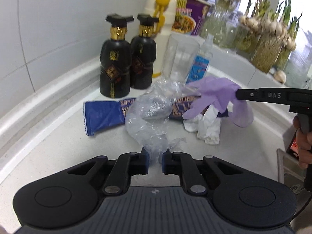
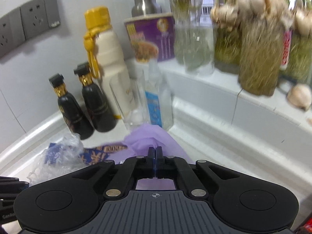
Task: Collect trash
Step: 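Lift and carry the clear bag and purple glove over the white bin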
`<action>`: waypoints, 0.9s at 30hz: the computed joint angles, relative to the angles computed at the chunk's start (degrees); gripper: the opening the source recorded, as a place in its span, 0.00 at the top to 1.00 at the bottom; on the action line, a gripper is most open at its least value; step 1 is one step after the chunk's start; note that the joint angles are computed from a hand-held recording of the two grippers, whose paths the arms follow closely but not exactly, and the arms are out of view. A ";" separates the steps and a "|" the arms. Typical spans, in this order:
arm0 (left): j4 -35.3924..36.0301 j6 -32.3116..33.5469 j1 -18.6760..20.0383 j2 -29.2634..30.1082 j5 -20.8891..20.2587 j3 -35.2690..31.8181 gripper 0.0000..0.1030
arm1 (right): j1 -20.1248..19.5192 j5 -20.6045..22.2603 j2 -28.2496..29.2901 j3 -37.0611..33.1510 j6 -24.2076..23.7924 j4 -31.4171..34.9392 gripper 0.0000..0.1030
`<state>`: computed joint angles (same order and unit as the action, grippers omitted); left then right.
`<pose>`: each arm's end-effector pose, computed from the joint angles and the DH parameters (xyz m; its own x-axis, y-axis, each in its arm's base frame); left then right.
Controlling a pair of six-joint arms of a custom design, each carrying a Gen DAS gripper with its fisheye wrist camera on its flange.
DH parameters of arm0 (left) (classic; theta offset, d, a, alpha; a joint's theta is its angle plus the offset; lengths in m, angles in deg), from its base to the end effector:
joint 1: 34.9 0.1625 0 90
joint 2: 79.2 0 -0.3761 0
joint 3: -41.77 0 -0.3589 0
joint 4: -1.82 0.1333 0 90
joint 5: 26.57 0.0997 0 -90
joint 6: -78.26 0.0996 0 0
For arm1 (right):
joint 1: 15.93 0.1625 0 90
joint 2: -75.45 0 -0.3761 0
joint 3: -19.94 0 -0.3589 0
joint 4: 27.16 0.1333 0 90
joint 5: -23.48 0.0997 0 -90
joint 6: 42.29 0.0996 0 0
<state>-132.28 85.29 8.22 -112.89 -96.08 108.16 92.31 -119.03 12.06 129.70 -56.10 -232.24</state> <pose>-0.4187 -0.6225 0.1055 -0.5980 0.7137 -0.3647 0.7947 0.5871 -0.1542 0.2108 -0.4662 0.3099 -0.7589 0.4146 0.5022 -0.3036 0.4570 -0.8361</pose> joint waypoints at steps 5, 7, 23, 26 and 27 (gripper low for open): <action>-0.14 -1.59 0.06 -1.73 -0.96 0.16 0.92 | 3.05 -2.24 0.17 -0.77 -1.80 -2.24 1.00; -0.12 -2.09 0.08 -2.65 -1.23 0.39 0.92 | 4.61 -3.55 0.78 -1.34 -3.31 -3.33 1.00; 0.08 -5.84 0.76 -15.27 -1.64 10.21 0.92 | 16.66 -8.33 7.04 -4.82 -4.92 -1.61 1.00; 0.19 -7.54 1.16 -18.01 -1.45 12.65 0.92 | 18.43 -8.26 8.56 -5.52 -3.72 -0.09 1.00; 0.19 -8.11 1.27 -18.94 -1.28 13.50 0.92 | 18.90 -8.13 9.01 -5.66 -3.17 0.47 1.00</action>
<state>-132.10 77.19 9.49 -131.84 -97.36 121.66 111.21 -127.16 21.07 124.05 -59.27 -231.77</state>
